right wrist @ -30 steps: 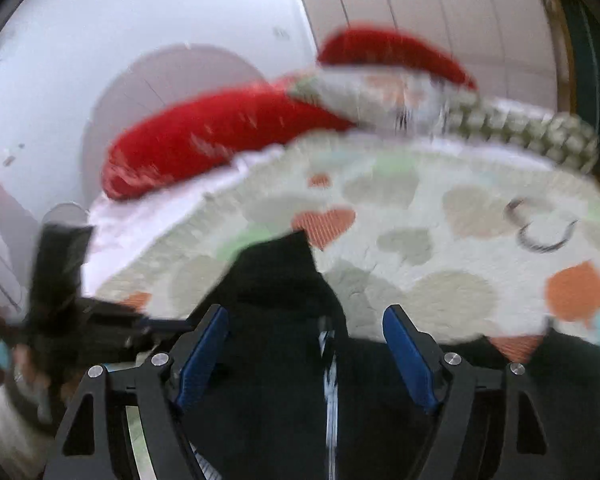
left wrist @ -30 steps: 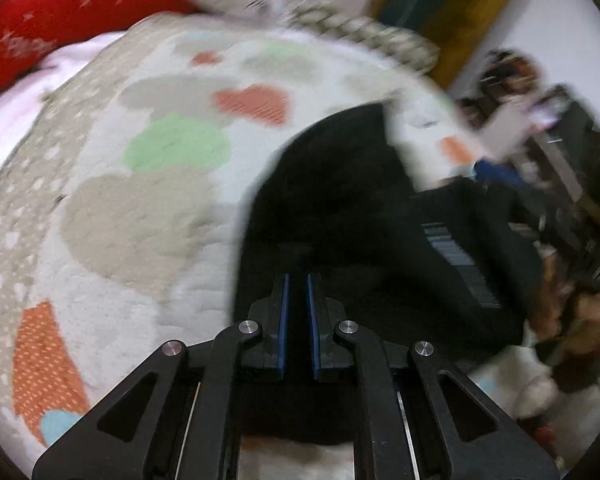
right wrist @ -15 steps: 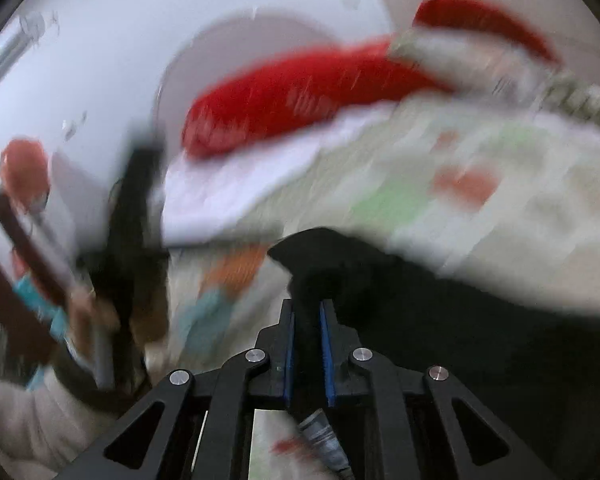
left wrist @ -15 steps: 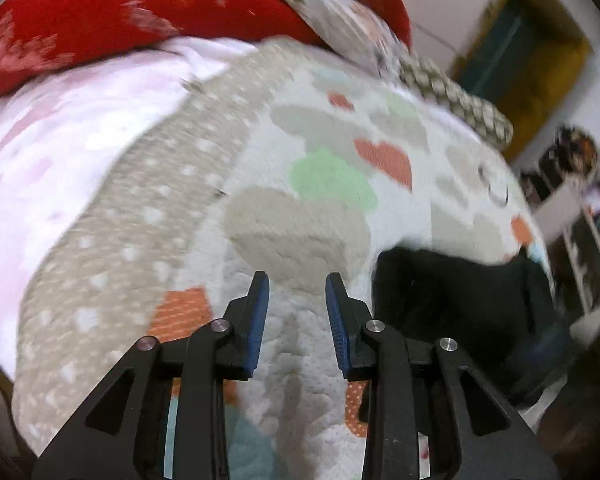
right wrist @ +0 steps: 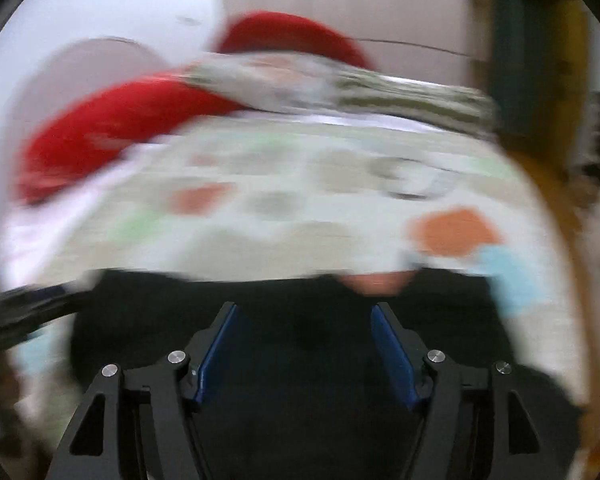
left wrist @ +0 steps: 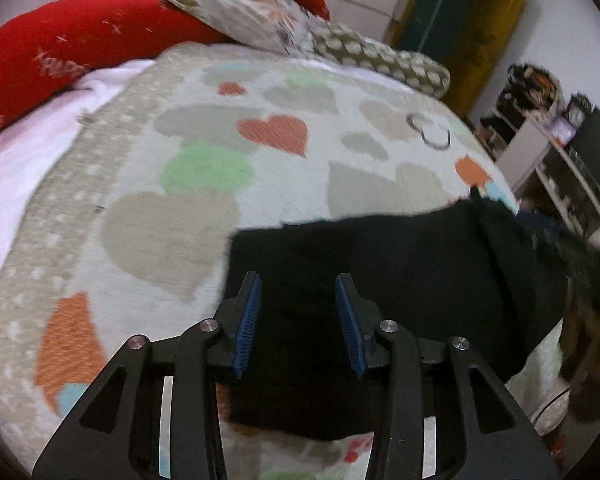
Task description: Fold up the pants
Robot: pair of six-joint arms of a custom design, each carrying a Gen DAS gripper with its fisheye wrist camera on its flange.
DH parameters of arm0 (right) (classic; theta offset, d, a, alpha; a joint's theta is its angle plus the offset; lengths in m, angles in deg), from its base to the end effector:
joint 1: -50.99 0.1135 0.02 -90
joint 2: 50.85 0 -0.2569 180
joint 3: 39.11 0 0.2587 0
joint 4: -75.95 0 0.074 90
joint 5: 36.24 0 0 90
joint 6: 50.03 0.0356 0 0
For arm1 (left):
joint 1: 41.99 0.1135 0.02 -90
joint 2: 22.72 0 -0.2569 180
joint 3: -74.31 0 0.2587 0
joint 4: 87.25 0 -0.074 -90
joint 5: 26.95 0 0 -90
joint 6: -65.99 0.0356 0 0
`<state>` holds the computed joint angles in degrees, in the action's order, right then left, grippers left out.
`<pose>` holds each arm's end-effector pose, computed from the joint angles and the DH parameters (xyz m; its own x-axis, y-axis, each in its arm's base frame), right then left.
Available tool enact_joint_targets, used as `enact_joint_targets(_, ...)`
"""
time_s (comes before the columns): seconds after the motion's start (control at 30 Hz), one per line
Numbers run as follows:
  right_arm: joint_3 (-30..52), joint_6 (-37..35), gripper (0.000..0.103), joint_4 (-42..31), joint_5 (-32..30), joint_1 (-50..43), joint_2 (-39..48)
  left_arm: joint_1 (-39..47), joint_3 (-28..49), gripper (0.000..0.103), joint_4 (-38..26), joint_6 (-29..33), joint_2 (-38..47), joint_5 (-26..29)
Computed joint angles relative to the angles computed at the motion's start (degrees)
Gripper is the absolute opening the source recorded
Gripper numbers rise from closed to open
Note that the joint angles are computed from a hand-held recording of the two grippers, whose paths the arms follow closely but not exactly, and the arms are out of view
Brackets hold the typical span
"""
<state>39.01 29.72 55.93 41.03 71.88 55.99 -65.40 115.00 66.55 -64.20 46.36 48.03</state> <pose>0.3644 0.1475 0.1533 -0.6051 -0.4167 -0.6784 -0.6008 0.7981 0.0457 0.2043 -0.0784 0.1421 -0.7301 -0.3631 -0.5789 -0.2948 0.9316 -0.2126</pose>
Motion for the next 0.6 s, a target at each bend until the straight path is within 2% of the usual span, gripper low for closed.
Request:
enact_joint_targets(0.07,9.1,1.95,0.066,-5.17,3.66,-2.25,8.31,-0.29,1.16,0.038,2.62,-0.4,5.2,1.1)
enact_joint_targets(0.13,19.24,3.93,0.065,-11.69,0.68,-3.04,17.02,-1.25,2.18,0.038,3.38,-0.92,8.12,-0.67)
enact_joint_targets(0.17,23.64,4.24,0.057,-14.46,1.04,-2.86,20.41,-1.61,2.53,0.038,3.55,-0.94,8.81,-1.44)
enact_joint_targets(0.2,25.19,4.94,0.05,-13.57,3.7,-2.69,22.51,-1.77,2.77,0.038,3.5,-0.99,9.06,-1.7)
enact_joint_targets(0.27,23.19,5.83,0.021,-11.63,3.44,-3.5,20.77,-1.49,3.19,0.038,3.01,-0.94,9.07,-1.28)
enact_joint_targets(0.3,22.65,5.64,0.011,-12.14,0.92,-4.62,19.76,-1.4,3.09,0.038,2.99,-0.82,8.84,-1.1)
enact_joint_targets(0.33,20.26,5.66,0.007,-12.02,-4.5,-7.01,16.94,-1.31,2.95,0.038,2.92,-0.68,8.65,-0.92)
enact_joint_targets(0.4,12.24,5.23,0.007,-8.84,-10.17,-11.05,8.62,-1.27,2.85,0.038,2.69,-0.73,8.48,-0.89)
enact_joint_targets(0.5,-0.8,3.09,0.006,-4.62,-15.16,-18.81,-4.76,-1.77,2.47,0.038,2.62,-1.69,7.56,-1.04)
enact_joint_targets(0.6,-7.78,0.71,0.006,-5.39,-18.42,-28.57,-10.53,-2.68,2.46,0.038,2.61,-2.74,7.11,-1.03)
